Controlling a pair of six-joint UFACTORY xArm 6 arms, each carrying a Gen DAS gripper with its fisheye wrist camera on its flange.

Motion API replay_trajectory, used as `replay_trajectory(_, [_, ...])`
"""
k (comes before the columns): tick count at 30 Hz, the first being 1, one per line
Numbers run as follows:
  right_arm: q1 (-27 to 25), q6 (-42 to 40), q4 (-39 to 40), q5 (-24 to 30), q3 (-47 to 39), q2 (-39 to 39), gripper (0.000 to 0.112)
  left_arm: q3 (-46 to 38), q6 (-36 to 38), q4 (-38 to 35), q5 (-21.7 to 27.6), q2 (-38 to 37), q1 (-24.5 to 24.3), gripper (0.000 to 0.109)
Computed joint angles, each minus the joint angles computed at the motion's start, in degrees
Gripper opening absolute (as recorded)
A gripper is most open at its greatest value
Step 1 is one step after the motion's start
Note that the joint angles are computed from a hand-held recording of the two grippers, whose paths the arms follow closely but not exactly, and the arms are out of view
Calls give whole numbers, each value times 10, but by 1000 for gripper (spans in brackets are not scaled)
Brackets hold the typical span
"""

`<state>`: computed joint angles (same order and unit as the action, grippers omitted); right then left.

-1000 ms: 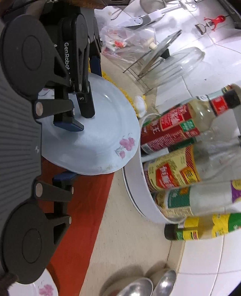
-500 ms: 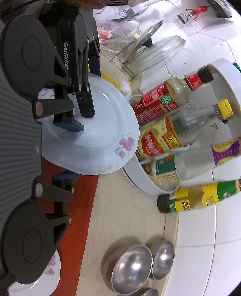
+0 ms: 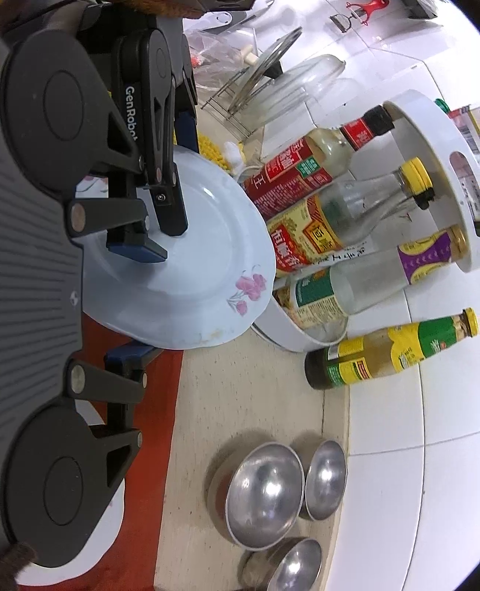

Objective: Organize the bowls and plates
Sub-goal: 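Carry the white plate stack with both grippers and lower it onto the red towel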

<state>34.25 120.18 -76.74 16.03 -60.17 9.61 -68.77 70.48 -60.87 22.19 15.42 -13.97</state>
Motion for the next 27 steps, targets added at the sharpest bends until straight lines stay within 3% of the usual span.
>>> replay_trajectory(9, [4, 30, -12, 26, 40, -39, 43, 5, 26, -17, 8, -7, -22, 92])
replay_trajectory(27, [38, 93, 14, 127, 189, -185, 43, 36, 77, -46, 22, -32, -96, 92])
